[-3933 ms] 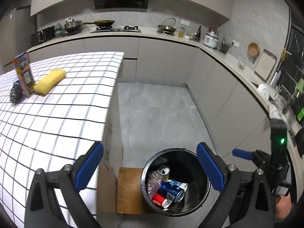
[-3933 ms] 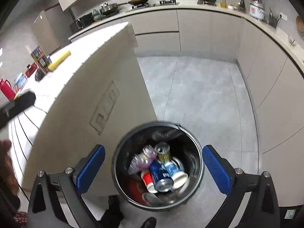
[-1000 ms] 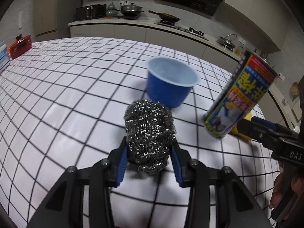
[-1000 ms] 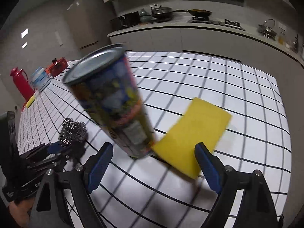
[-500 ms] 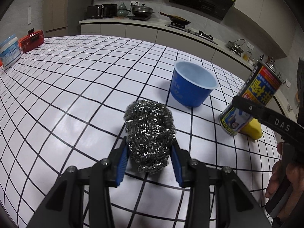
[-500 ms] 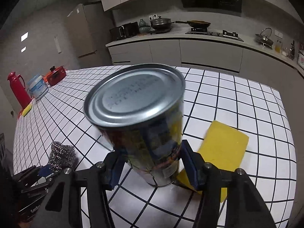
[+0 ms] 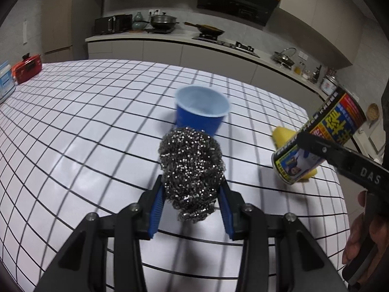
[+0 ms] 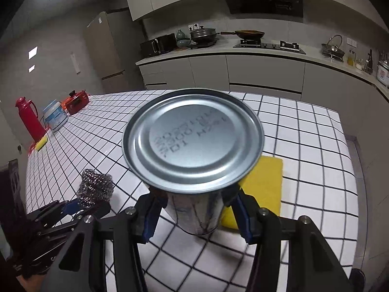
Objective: Collect trash
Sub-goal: 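Carry the scrubber and tall can over the bin and open both tools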
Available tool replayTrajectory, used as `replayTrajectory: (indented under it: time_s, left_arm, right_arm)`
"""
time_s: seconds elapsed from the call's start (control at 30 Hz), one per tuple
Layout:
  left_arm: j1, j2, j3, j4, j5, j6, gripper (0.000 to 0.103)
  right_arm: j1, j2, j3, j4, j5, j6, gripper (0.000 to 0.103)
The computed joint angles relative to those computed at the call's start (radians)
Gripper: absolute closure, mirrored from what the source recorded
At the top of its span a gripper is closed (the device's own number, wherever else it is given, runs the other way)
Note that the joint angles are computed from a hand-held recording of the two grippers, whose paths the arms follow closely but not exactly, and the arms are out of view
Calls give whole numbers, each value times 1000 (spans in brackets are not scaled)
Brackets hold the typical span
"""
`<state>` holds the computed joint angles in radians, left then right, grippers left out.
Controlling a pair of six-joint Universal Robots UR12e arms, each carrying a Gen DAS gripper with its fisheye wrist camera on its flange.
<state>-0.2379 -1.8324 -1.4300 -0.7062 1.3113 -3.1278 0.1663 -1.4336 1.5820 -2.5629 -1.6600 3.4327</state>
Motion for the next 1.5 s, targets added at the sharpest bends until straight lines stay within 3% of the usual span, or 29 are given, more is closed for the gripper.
replayTrajectory:
  time_s: [0.23, 0.47, 0.73, 0.8, 0.97, 1.07, 1.1, 1.27, 1.5]
  left_arm:
    - [-28, 8, -6, -5, -6, 2, 60]
    - [-38, 16, -24, -3, -5, 0, 60]
    - [-20, 22, -34, -4, 0, 5, 60]
    - [-18, 23, -35, -1, -3, 5, 60]
    - [-13, 25, -39, 4, -9, 9, 60]
    - [-13, 25, -39, 3, -9, 10, 60]
    - [-13, 26, -39, 4, -7, 11, 60]
    - [-16, 30, -41, 12, -8, 13, 60]
    - [-41, 39, -42, 21, -19, 18, 60]
  right_arm:
    - [-17, -45, 38, 53, 16, -4, 48]
    - [-13, -39, 22, 144, 8, -61, 48]
    - [8, -27, 35, 85, -29, -90, 46]
    - [17, -26, 39, 80, -56, -97, 37]
    - [28, -28, 51, 50, -82, -100, 35]
    - [33, -29, 51, 21, -105, -96, 37]
    - [29, -35, 59, 0, -90, -86, 47]
    - [19, -54, 69, 5, -57, -65, 48]
    - [5, -113, 102, 19, -72, -65, 48]
